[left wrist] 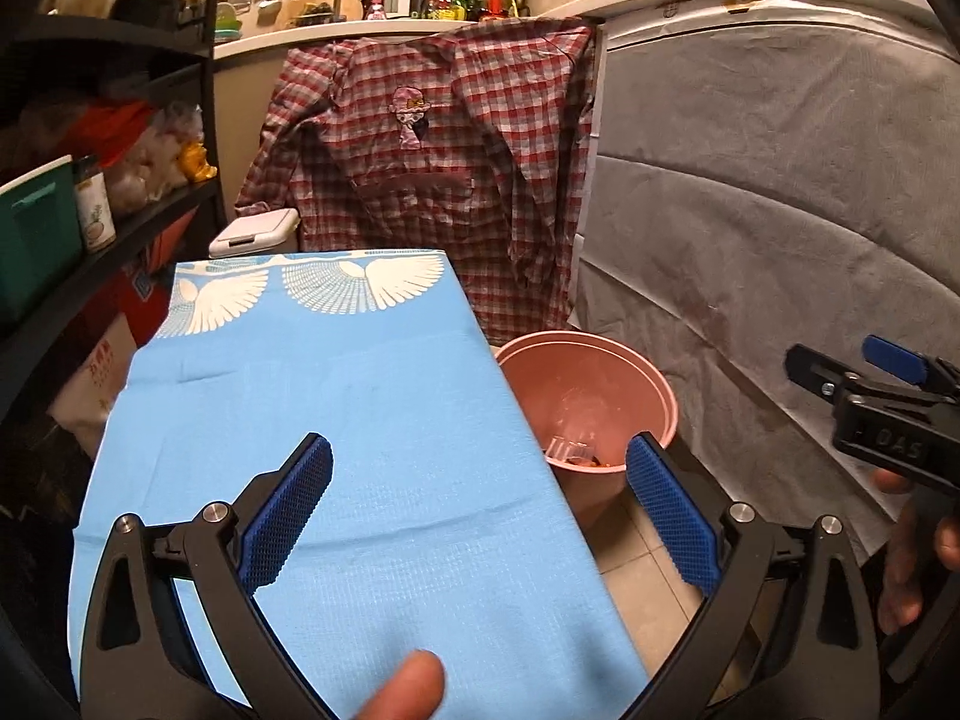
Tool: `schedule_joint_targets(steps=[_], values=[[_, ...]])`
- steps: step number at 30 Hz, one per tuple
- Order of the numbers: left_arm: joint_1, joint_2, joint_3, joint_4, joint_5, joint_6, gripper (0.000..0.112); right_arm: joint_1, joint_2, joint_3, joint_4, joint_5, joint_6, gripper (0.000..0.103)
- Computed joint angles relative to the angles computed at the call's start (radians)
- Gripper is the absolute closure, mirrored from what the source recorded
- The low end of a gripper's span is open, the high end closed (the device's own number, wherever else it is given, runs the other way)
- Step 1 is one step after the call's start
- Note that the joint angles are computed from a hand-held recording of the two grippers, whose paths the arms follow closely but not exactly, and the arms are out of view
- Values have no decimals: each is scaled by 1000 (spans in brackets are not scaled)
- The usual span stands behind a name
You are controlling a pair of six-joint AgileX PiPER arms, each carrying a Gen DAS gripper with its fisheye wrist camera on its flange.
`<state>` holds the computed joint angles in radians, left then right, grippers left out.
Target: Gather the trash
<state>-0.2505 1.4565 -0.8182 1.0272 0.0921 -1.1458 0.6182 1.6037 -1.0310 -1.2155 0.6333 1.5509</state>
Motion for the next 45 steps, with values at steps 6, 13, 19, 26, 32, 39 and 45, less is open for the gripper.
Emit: schedule_joint_targets(steps=[6,13,19,26,32,39,45], values=[[23,18,-18,-91,-17,52,17,-13,1,5,4,-12,-1,5],[22,20,-15,-93,-23,59,17,-21,6,-2,3,-19,-5,5],[20,17,-14,-153,-24,116,17,-19,8,-5,0,-14,-9,5],[10,18,-17,-81,-16,38,17,-20,8,-5,1,-16,-11,5],[1,17,-20,-124,-8,82,17,-20,8,-6,0,-15,-9,5],[-18,17,-22,-86,7,38,17,-20,8,-6,-1,-14,-8,5],[-27,19,-21,-6,11,-40,17,-18,7,-7,3,-12,-12,5]])
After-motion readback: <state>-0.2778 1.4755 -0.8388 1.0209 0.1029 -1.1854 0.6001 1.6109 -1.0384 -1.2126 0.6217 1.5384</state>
